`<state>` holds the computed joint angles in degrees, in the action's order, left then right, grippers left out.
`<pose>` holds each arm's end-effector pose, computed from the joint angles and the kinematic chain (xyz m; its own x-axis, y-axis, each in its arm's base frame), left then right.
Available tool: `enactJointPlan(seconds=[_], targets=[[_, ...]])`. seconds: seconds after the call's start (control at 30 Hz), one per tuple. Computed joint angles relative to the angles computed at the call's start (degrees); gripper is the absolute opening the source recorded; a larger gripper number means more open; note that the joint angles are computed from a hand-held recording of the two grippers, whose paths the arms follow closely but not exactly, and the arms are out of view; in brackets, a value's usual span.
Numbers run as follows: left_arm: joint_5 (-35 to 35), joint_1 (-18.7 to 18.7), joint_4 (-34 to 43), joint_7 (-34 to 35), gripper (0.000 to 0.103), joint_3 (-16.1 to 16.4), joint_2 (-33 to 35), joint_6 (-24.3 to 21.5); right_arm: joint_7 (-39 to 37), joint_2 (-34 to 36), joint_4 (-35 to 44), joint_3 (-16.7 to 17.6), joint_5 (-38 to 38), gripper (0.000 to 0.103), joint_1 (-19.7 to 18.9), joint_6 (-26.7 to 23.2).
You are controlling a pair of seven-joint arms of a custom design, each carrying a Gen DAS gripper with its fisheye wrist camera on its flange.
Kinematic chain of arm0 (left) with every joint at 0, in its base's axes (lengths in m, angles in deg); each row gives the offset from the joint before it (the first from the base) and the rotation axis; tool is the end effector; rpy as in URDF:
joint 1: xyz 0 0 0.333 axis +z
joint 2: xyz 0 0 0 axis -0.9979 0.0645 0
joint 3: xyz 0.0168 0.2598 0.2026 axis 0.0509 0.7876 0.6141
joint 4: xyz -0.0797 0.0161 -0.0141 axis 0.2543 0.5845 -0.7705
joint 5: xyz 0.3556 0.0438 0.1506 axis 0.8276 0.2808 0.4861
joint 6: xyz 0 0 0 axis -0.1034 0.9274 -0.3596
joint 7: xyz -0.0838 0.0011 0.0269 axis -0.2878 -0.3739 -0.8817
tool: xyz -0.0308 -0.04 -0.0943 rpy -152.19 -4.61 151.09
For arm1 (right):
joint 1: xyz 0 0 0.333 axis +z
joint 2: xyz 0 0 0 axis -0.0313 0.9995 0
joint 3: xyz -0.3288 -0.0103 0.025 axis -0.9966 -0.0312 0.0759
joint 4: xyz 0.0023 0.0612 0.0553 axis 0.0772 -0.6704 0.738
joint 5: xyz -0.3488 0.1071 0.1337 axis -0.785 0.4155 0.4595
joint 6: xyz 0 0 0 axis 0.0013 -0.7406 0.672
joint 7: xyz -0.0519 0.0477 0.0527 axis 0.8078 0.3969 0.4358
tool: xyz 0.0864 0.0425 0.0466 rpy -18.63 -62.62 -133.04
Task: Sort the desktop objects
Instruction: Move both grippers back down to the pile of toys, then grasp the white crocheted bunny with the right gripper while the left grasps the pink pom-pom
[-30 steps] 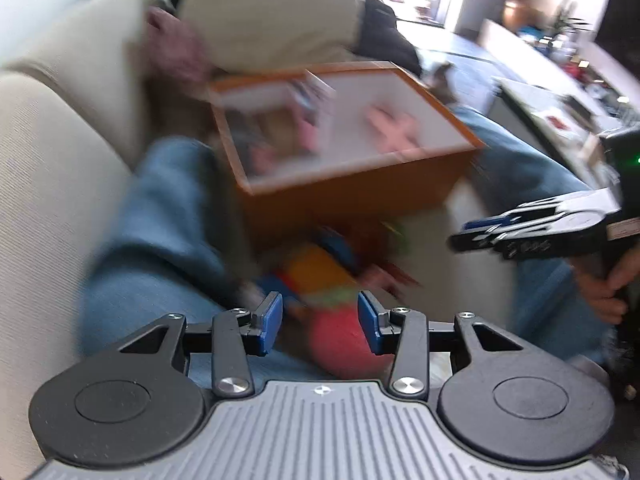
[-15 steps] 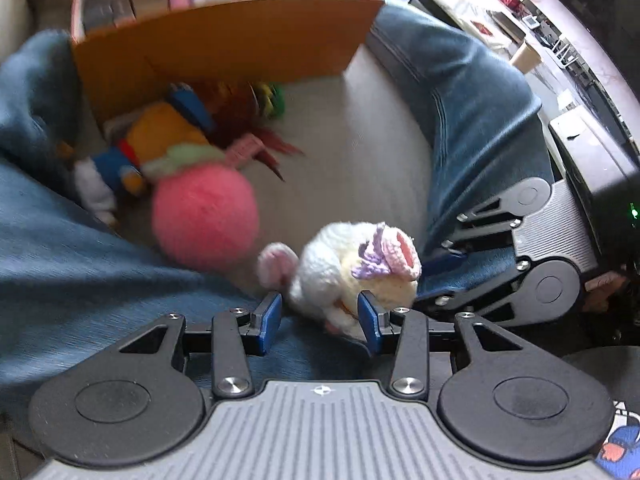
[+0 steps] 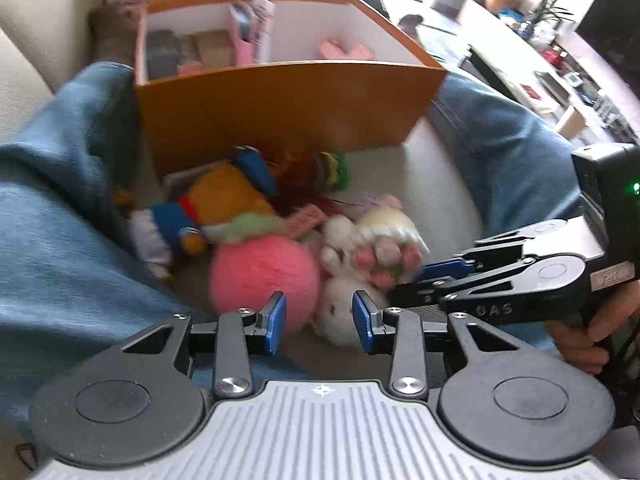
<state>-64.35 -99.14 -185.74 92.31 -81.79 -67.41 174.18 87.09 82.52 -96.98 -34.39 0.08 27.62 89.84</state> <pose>0.4680 -0.1533 0.5204 -0.5899 -0.7877 0.1776 -0.7611 0.4690 -0.4481 0.3909 0.3725 0.4433 -0.0058 -0.9212 -0.3890 -0.8983 0.1757 -0.4026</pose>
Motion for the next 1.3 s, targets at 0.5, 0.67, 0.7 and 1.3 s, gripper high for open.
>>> enactJointPlan(seconds=[0.5,0.67,0.7,1.3], targets=[[7.94,1.66,2.85,-5.12,0.058,-2.09,5.43,4.03,12.68,4.01,6.72,-0.14,-5.17,0.061,0.92,-5.75],[10.12,2.78,5.72,-11.02,0.056,-3.21,9.32,2.85,12.39,6.57,8.01,-2.05,-7.54,0.062,2.74,-4.33],[9.77,2.82,6.14,-10.56,0.057,-3.33,9.83,2.23,12.17,7.0,8.07,-2.35,-7.32,0.064,3.05,-4.07],[16.7,3.06,5.74,-12.67,0.052,-6.18,13.57,3.12,13.07,1.26,2.59,-1.12,-11.29,0.059,0.01,-7.68]])
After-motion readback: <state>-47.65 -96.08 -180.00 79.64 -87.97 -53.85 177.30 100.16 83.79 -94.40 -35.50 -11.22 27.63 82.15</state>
